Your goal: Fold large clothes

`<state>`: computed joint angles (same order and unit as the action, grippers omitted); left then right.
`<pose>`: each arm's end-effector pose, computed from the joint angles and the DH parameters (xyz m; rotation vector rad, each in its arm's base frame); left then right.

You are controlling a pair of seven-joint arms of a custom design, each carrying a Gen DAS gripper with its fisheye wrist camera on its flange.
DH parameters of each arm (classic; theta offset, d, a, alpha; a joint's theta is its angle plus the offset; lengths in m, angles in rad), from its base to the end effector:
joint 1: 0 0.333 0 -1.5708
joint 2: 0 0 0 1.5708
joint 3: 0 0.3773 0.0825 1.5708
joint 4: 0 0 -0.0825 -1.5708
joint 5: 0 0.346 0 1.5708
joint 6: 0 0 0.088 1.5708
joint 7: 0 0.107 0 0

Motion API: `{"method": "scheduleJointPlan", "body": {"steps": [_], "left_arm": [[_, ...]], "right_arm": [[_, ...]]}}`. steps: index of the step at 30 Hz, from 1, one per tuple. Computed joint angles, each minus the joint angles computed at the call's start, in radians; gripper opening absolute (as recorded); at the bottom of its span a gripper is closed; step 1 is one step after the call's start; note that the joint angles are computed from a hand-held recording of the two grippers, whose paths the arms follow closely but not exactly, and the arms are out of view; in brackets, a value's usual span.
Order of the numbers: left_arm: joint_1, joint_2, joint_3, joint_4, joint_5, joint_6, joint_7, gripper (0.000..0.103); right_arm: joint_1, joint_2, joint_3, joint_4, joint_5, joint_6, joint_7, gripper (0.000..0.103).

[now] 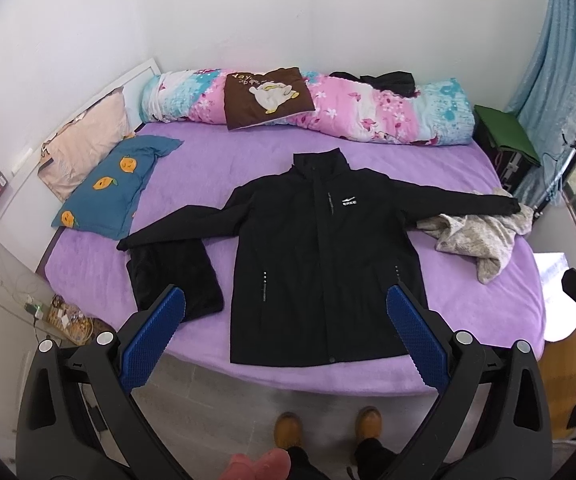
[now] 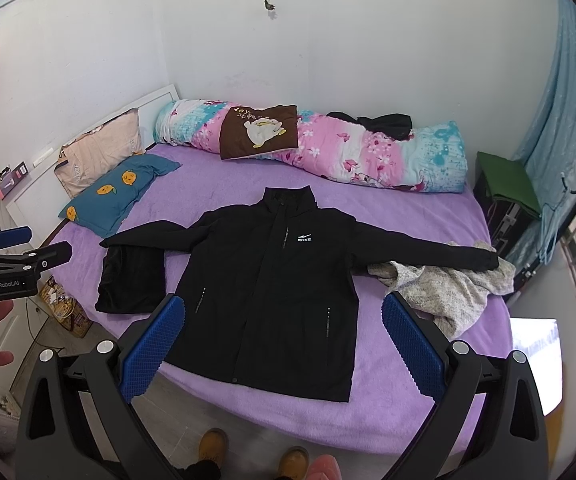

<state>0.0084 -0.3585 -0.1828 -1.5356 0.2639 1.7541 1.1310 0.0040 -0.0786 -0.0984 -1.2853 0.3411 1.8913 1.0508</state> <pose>0.3599 -0.0712 0.8837 -2.0395 1.5256 -0.4645 0.4809 -0.0249 0.8926 -2.0673 1.3247 -0.5657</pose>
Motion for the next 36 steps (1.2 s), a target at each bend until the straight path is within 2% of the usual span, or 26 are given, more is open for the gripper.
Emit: {"method": "scheduleJointPlan", "body": {"steps": [30,36], "left_arm": [[-0.004,-0.009,-0.001,-0.014,-0.005,-0.006,-0.012,0.097],[-0.009,-0.017,0.035,-0.062,-0.063,0.034,-0.006,0.097]], "right_arm": [[0.009,-0.013,0.006,-0.024,-0.008,-0.001,0.007,0.097],[0.013,0.016,0.013,-0.005,-0.021,0.0,0.022,0.097]]}}
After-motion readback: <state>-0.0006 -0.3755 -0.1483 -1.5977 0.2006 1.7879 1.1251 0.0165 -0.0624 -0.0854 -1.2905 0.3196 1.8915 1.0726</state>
